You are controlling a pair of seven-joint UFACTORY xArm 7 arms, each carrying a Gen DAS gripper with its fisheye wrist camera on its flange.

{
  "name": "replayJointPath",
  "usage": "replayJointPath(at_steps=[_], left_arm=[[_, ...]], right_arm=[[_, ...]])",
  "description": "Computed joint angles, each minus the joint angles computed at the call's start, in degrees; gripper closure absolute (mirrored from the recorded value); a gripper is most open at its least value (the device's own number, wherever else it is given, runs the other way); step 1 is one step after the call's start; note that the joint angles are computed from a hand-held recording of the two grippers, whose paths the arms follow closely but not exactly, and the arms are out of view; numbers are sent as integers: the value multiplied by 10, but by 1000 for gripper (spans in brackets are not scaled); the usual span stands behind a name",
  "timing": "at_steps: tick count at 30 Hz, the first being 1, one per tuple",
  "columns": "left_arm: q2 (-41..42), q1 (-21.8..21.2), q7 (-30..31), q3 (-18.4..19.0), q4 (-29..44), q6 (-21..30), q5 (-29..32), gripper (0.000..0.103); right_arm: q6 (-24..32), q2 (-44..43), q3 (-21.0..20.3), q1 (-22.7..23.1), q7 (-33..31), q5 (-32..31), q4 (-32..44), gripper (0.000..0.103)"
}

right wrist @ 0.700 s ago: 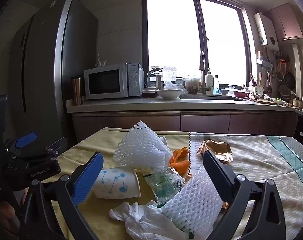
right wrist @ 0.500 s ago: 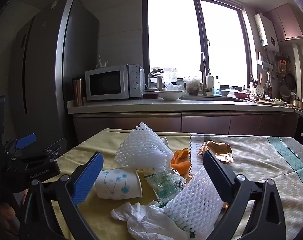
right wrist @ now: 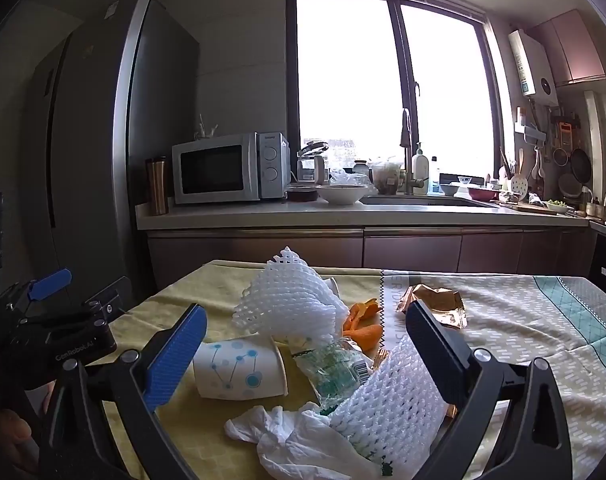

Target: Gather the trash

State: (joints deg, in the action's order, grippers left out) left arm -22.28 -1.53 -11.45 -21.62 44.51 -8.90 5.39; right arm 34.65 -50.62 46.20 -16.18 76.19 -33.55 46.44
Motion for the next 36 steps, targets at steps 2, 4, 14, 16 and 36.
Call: replayJointPath(at_steps=[2,4,14,16,36], left_arm=[[0,-2,-1,2,-2,-3,-1,6],[0,-1,-1,1,-4,-7,-2,6],[-1,-10,3,9,-11,-16,-11,6],[-1,-13,4,12,-12,-16,-13,6],[-3,-21,10,17,-18,-21,-23,6]], right_arm=[[0,2,0,0,0,-1,1,7],[-1,0,-1,1,2,-1,-2,7],[2,4,-1,3,1,-2,2,7],[2,4,-1,4,1,-2,2,7],[-1,5,-1,6,9,-4,-1,7]])
